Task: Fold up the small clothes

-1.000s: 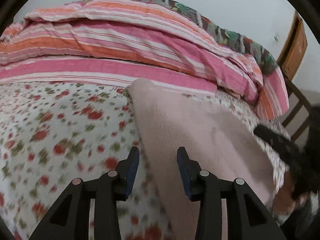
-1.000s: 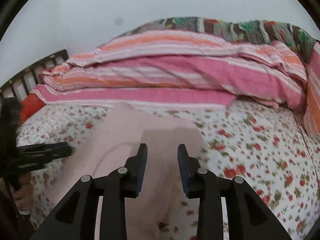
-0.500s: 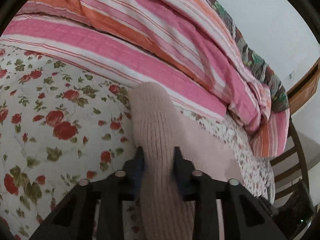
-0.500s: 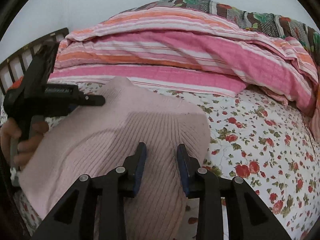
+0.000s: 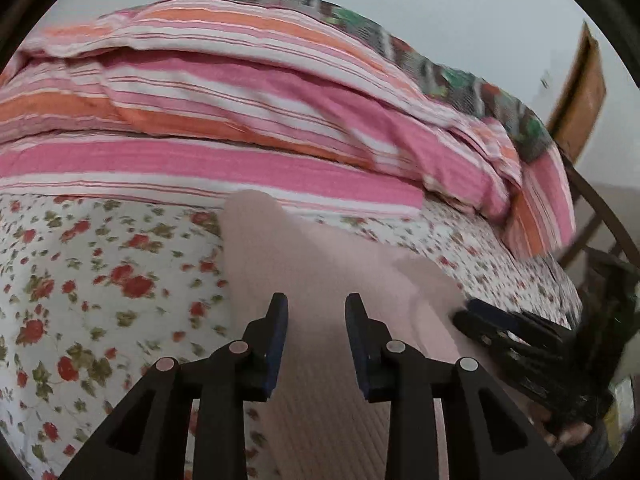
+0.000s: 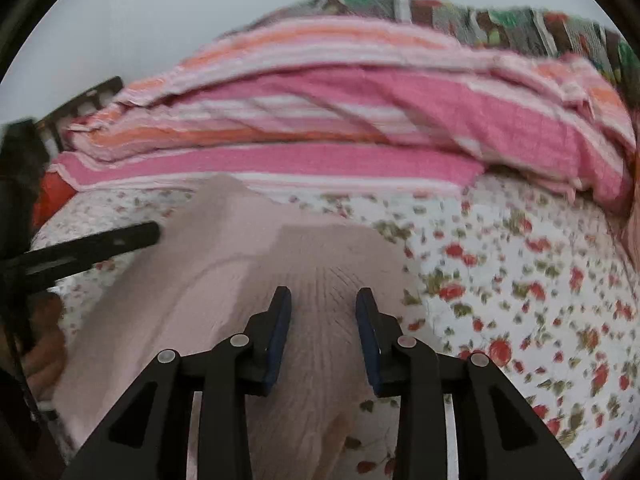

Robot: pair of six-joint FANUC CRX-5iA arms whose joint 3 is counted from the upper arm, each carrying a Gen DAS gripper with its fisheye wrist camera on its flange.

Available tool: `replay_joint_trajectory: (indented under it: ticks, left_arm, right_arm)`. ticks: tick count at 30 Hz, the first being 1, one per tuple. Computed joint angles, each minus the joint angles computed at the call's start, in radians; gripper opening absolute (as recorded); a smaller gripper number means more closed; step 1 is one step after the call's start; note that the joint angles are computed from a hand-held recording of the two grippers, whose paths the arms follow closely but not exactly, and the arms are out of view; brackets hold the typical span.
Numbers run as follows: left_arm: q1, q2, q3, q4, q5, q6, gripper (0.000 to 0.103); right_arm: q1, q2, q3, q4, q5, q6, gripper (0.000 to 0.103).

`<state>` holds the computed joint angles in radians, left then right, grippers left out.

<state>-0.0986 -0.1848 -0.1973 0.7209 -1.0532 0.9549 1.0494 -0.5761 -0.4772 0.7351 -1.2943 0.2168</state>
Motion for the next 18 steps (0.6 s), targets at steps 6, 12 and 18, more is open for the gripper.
replay_joint_trajectory:
  ticks: [6, 12, 18]
  left_arm:
    - [-0.036, -0.052, -0.026, -0.122, 0.075, -0.002, 0.036]
    - [-0.018, -0.077, -0.029, -0.126, 0.038, -0.02, 0.043]
    - [0.014, -0.121, -0.057, -0.091, 0.002, -0.041, 0.043]
  right_arm:
    - [-0.004, 0.018, -0.003, 0.011, -0.008, 0.002, 0.034]
    - [-0.005, 0.004, -0.012, 0.009, -0.005, -0.021, 0.039]
    - [0.053, -0.019, -0.006, 0.056, -0.059, -0.074, 0.041]
